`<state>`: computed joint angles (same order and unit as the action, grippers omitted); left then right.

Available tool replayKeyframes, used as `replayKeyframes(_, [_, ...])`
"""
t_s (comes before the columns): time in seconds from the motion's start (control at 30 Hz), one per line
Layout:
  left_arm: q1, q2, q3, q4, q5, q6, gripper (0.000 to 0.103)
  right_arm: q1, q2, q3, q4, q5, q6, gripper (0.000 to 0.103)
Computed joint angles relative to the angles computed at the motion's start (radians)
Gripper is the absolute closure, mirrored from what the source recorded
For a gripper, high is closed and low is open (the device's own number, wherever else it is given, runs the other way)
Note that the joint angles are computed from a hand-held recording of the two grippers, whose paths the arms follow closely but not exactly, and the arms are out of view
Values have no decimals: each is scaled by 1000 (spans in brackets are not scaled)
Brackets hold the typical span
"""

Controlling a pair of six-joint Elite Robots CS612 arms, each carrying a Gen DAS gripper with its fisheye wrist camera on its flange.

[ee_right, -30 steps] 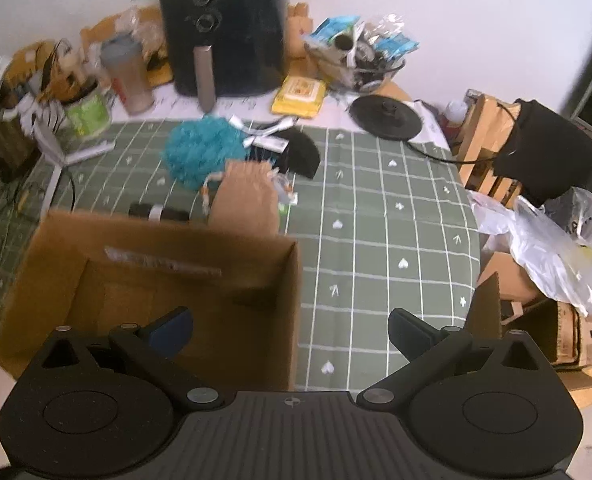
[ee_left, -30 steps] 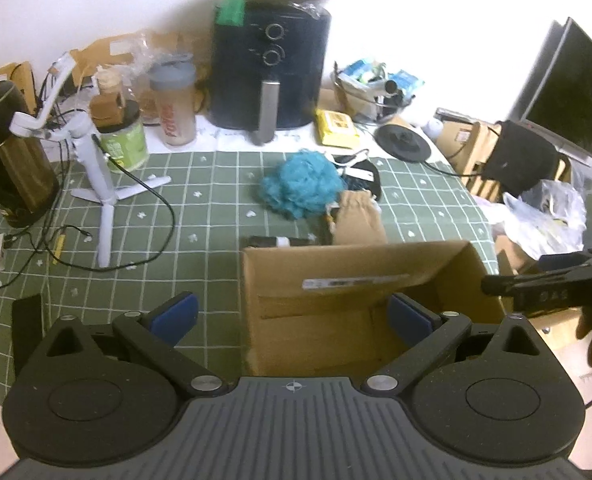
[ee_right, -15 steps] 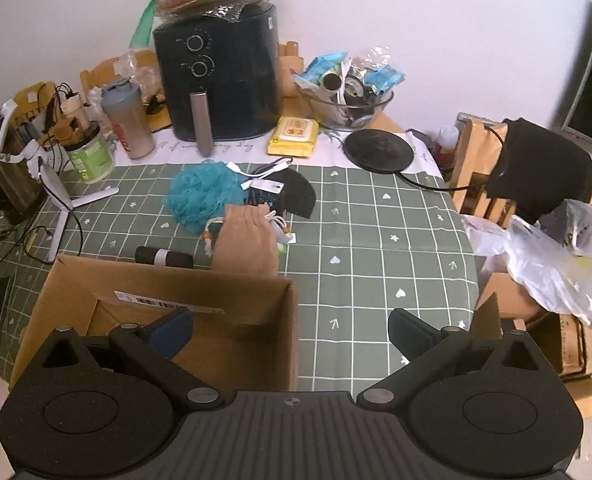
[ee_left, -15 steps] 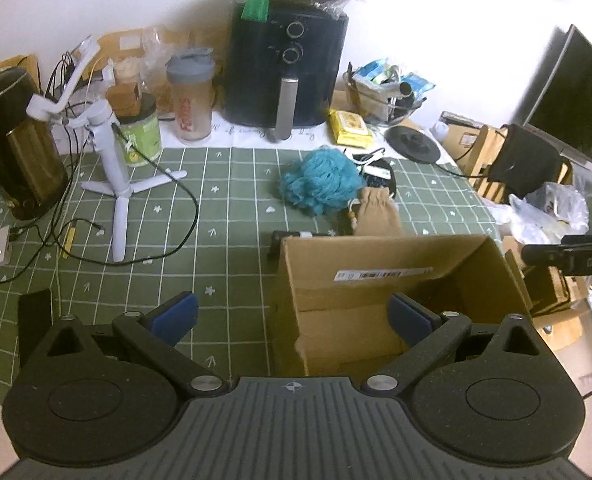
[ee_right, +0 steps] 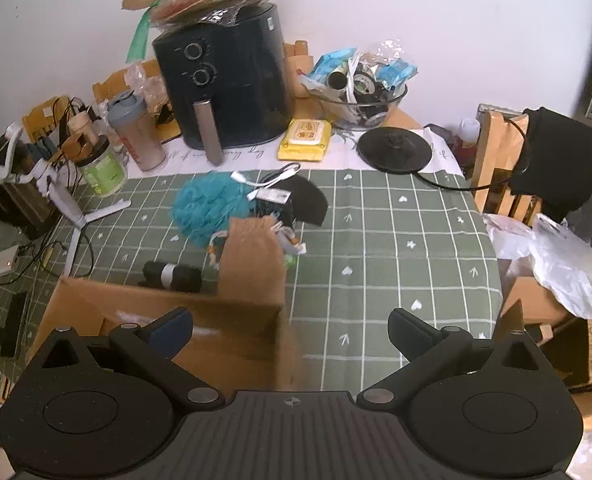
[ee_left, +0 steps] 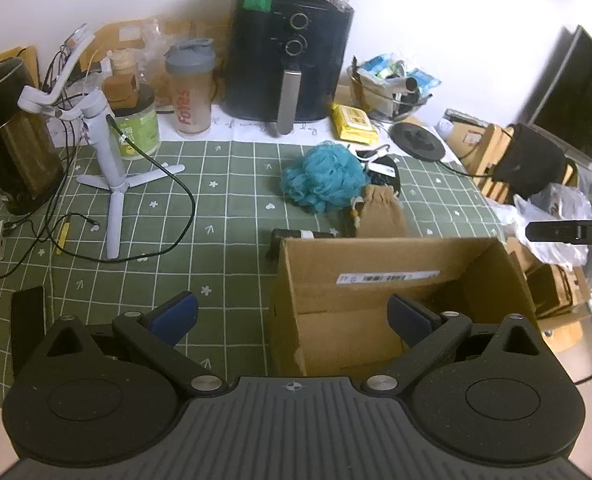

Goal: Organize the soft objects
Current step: 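Lower the right gripper onto the tan burlap pouch and close it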

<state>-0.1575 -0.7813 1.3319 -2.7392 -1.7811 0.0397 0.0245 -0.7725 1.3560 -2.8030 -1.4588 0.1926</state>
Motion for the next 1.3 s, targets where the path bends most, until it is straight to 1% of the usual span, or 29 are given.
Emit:
replayKeyframes(0.2, [0,16,-29,18,-4,-42,0,-16,47,-74,46,36,-41,0])
replayKeyframes(0.37, [-10,22,-45,22,58,-51,0,-25,98,-151,85,70,-72,0])
replayKeyframes(0.5, [-7,29,-59,13,69,-104,0,-33,139,-209,119,122,-105,0])
replayKeyframes(0.57, [-8,31,-64,19,80,-110,0,-38,162,-238,134,150,-125,0])
replayKeyframes(0.63, [-9,32,-68,27,84,-112,0,-45,184,-266,146,188,-136,0])
replayKeyframes(0.73, [-9,33,-69,28,92,-130,0,-56,222,-312,166,249,-175,0])
replayKeyframes(0.77, [-10,34,-70,29,99,-137,0,-58,234,-324,167,262,-186,0])
replayKeyframes(0.87, [-15,37,-80,58,156,-164,0,-60,269,-362,173,274,-202,1])
replayKeyframes(0.93, [-14,38,-83,67,164,-180,0,-62,289,-387,199,289,-221,7])
replayKeyframes(1.0, [-13,38,-84,71,165,-190,0,-63,311,-415,227,312,-238,8])
replayKeyframes(1.1, [-11,38,-84,77,160,-198,0,-70,346,-462,274,376,-247,10])
replayKeyframes(1.17, [-16,37,-86,102,179,-192,0,-76,373,-500,318,445,-258,11])
replayKeyframes(1.23, [-21,39,-91,134,199,-190,0,-78,396,-532,346,490,-260,12])
replayKeyframes(1.3, [-21,38,-88,142,189,-190,0,-79,418,-562,361,518,-251,15])
